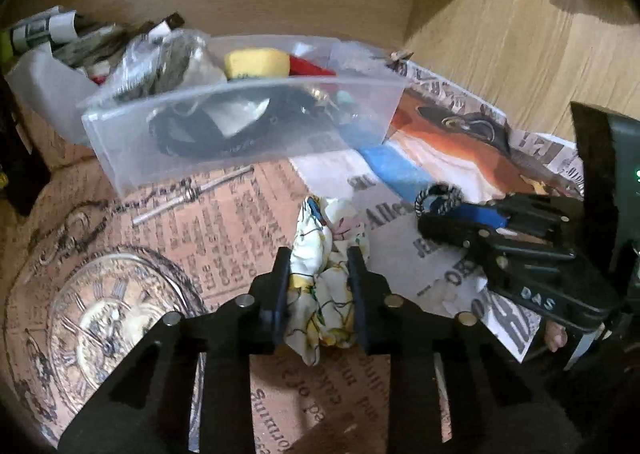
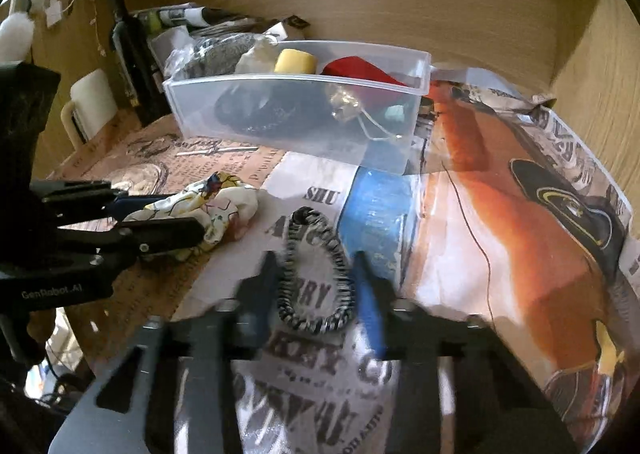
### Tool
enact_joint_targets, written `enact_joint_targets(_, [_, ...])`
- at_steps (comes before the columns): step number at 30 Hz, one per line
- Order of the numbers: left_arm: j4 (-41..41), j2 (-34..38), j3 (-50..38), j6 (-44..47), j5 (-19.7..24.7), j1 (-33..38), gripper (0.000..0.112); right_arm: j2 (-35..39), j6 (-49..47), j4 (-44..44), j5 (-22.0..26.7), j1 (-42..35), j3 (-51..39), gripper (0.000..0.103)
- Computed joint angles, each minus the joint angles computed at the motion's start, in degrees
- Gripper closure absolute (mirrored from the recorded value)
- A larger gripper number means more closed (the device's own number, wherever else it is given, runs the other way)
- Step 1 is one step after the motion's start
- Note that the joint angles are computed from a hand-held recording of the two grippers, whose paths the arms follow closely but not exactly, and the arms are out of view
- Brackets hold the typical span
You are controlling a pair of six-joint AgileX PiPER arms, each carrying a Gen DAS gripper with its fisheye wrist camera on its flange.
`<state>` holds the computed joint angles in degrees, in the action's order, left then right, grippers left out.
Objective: Organize soft objects
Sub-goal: 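Grasp the floral cloth with the left tool while the right tool grasps the braided bracelet, then carry the floral cloth and bracelet into the box and open both tools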
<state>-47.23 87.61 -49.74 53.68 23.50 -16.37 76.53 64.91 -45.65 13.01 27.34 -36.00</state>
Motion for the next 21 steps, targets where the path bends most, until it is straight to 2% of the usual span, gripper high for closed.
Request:
enact_joint_targets(3, [-2.80, -1.70, -0.32, 2.87, 0.34, 0.47, 0.088, -1.02, -5.75, 6.97, -2.17, -2.65, 0.61, 0.092])
enact_joint_targets(8, [-4.71, -3.61, -2.14, 5.01, 1.16, 1.65, 0.089, -3.06, -5.65, 6.93, -2.16, -3.45, 0.57, 0.092])
enact_joint_targets(10, [-5.14, -3.95, -3.61, 4.83, 1.55, 2.11, 0.089, -4.14, -3.38, 4.26, -1.18, -3.00, -0.13, 0.092])
enact_joint_targets(14, [-5.09, -3.42, -7.36, 3.05, 0.57, 2.09, 0.089, -5.48, -4.67, 4.31, -1.47, -4.08, -2.15, 0.092])
enact_joint_targets(19, [-1.11, -1.18, -13.59, -2.49, -1.46, 1.42, 0.089, -5.30, -4.95, 2.48, -1.91, -6.08, -6.17, 0.092])
enact_joint_targets(21, [0.02, -0.01, -16.04, -4.12, -1.92, 1.68, 0.089, -4.89, -8.05, 4.63, -2.58, -7.31, -7.96, 0.092])
